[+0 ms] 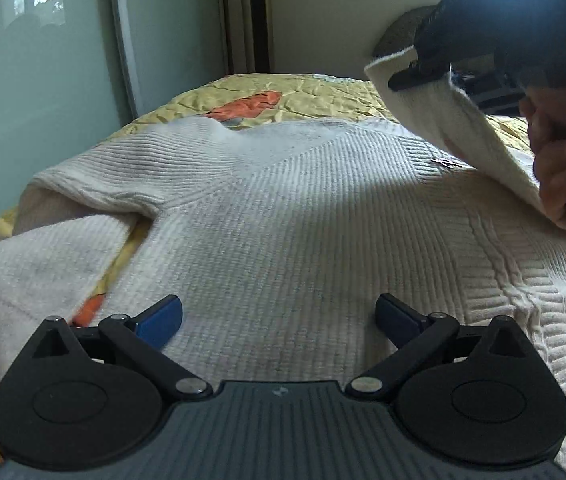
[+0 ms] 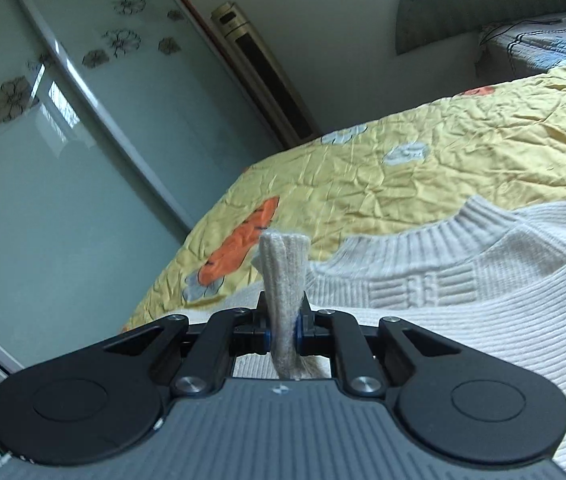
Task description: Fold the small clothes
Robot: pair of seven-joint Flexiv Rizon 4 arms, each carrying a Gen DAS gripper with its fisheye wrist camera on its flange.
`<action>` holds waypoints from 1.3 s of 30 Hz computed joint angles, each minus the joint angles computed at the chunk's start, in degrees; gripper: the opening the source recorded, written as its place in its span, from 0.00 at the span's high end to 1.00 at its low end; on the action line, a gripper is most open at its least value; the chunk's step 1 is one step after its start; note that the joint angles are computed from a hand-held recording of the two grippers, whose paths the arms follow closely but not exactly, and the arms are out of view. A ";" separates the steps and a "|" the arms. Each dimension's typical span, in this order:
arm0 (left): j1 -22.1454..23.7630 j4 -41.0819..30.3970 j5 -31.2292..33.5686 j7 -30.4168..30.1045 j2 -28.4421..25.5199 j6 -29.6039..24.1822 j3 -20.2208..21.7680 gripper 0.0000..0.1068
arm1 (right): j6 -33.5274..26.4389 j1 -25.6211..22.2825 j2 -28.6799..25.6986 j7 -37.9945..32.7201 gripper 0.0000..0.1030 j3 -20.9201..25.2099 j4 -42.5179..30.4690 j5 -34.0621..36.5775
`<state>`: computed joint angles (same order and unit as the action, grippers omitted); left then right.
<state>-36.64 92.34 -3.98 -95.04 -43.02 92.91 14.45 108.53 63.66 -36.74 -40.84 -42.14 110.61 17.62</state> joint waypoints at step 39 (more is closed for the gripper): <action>8.38 6.07 6.86 -18.43 9.83 -2.32 0.49 0.04 | -0.26 -14.72 0.90 -4.23 0.34 19.95 -4.83 -17.09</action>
